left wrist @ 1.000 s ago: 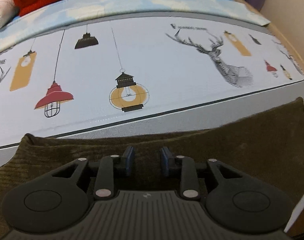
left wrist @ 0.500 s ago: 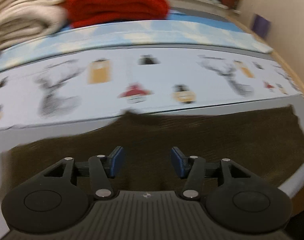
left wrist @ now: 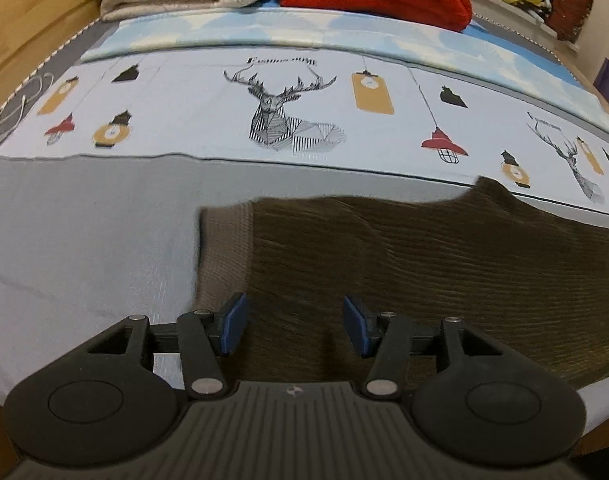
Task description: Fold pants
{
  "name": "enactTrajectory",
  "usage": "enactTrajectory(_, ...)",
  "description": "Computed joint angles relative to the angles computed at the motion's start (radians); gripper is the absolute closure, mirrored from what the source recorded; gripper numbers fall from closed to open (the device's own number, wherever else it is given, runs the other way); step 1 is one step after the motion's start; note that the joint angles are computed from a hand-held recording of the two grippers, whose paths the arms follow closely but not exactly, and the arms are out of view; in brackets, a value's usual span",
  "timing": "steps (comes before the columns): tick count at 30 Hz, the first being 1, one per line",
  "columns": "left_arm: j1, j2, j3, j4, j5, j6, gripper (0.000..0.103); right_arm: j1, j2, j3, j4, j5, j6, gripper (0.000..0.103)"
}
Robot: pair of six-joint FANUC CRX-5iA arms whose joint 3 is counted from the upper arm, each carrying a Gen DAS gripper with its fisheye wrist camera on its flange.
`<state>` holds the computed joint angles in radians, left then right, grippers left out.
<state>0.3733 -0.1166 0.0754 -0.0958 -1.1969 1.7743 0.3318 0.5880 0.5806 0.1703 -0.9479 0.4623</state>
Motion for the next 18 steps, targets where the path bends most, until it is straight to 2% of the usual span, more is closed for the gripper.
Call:
enactTrajectory(2, -0.002, 0.002, -0.001, -0.001, 0.021, -0.012, 0.045, -0.007, -0.004, -0.012, -0.007, 0.009, -0.015, 0.081)
enactTrajectory(7, -0.020, 0.051, 0.041, -0.031, 0.032, 0.005, 0.046, -0.008, -0.005, -0.004, -0.028, -0.003, 0.029, 0.063)
enactTrajectory(8, -0.018, 0.069, 0.055, -0.041, 0.015, 0.009, 0.046, -0.010, -0.001, 0.006, -0.044, -0.015, 0.041, 0.055)
enactTrajectory(9, -0.014, 0.108, 0.088, -0.062, -0.048, 0.021, 0.049, -0.011, 0.003, 0.018, -0.055, -0.035, 0.051, 0.053)
enactTrajectory(10, -0.016, 0.150, 0.127, -0.093, -0.125, 0.048, 0.049, -0.012, 0.011, 0.034, -0.069, -0.055, 0.067, 0.053)
enactTrajectory(11, -0.015, 0.180, 0.151, -0.118, -0.178, 0.068, 0.043, -0.014, 0.016, 0.043, -0.085, -0.069, 0.086, 0.053)
enactTrajectory(13, 0.001, 0.195, 0.161, -0.100, -0.192, 0.090, 0.042, -0.012, 0.016, 0.041, -0.086, -0.074, 0.115, 0.053)
enactTrajectory(15, -0.024, 0.200, 0.191, -0.132, -0.213, 0.106, 0.043, -0.007, 0.023, 0.049, -0.076, -0.078, 0.156, 0.052)
enactTrajectory(18, -0.065, 0.165, 0.191, -0.169, -0.182, 0.125, 0.043, -0.005, 0.026, 0.051, -0.073, -0.078, 0.202, 0.052)
